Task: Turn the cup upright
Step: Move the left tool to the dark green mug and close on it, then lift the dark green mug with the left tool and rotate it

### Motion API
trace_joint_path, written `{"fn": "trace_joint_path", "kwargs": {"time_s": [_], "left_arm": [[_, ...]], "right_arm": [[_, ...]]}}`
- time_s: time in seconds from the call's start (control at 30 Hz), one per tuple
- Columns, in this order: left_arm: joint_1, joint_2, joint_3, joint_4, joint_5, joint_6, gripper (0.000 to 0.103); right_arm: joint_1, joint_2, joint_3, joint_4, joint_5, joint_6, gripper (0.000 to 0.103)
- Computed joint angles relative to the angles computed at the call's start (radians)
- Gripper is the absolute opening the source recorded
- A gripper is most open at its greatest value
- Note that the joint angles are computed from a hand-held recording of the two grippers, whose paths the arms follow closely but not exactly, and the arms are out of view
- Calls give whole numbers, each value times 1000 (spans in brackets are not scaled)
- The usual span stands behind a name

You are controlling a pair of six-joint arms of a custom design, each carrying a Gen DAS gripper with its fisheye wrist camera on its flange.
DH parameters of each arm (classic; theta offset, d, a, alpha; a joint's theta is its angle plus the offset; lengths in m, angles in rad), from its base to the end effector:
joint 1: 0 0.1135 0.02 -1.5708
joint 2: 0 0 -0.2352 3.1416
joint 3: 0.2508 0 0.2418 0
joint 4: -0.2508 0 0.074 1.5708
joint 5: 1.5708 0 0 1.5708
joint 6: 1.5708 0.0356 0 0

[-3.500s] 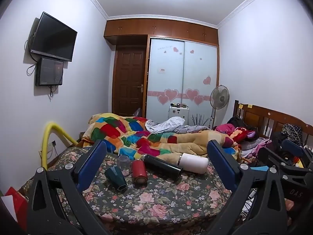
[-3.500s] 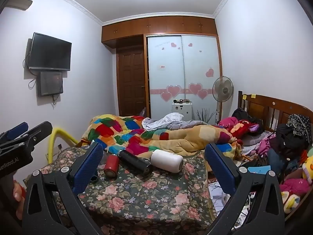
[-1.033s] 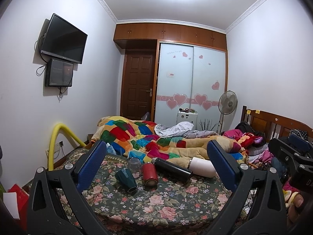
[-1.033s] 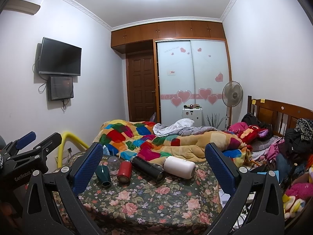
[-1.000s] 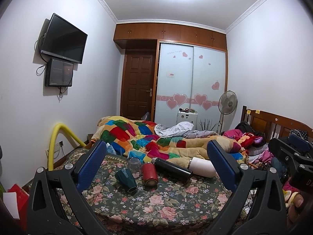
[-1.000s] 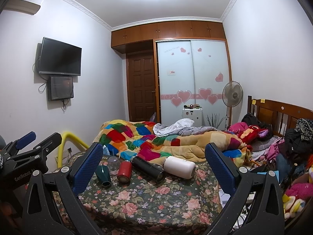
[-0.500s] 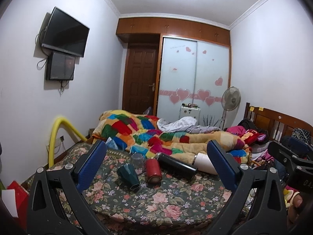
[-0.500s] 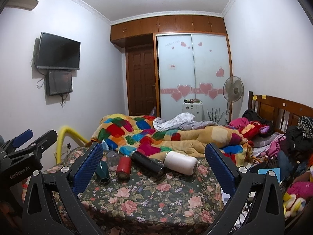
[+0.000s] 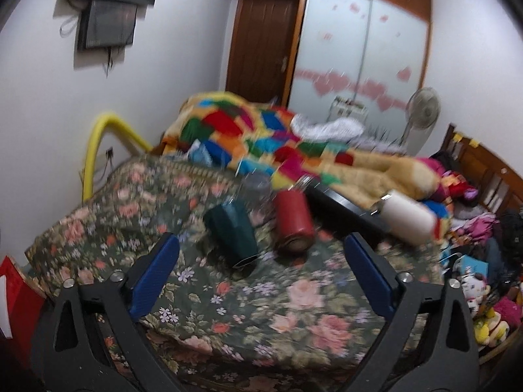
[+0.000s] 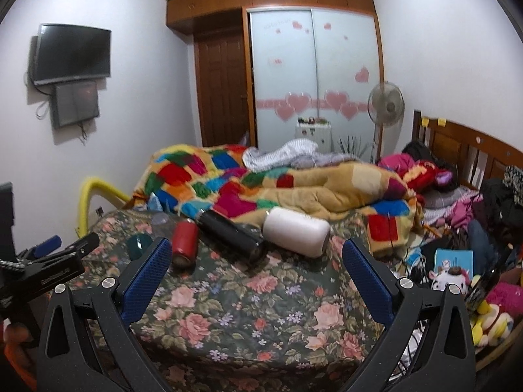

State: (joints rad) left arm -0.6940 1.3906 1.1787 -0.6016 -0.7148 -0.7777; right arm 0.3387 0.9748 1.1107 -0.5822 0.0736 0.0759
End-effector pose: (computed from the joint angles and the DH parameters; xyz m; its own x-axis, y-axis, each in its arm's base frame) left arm 0.2369 -0.1668 0.2810 -0.4941 -0.2782 -0.8237 -0.2944 0.9450 -0.1426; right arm 0.1996 0.0675 0.3521 -0.4263 -0.0700 -0.9019 -0.2371 0.9708 0.0368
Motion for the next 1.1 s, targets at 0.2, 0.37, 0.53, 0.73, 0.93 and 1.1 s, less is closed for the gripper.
{"fn": "trace_joint_path", "kwargs": {"time_s": [0.2,0.37,0.53,0.73,0.93,1.1], "left_arm": [[224,189,28,103,250,53,85],[336,358,117,140,381,12,77],[378,498,213,144,384,-23,76],[402,609,295,145,380,-17,72],[396,677,361,103,347,4,69],[380,664,354,80,334,26,69]], "right_arm": [[-53,143,28,33,-26,8,103],[-69,262,70,49,-29,13,103],[-76,339,95,68,-37,7,103],[-81,400,108,77,-46,6,103],[-87,423,114,71,-53,14,103],[-84,418,121,60,-51,15,103]]}}
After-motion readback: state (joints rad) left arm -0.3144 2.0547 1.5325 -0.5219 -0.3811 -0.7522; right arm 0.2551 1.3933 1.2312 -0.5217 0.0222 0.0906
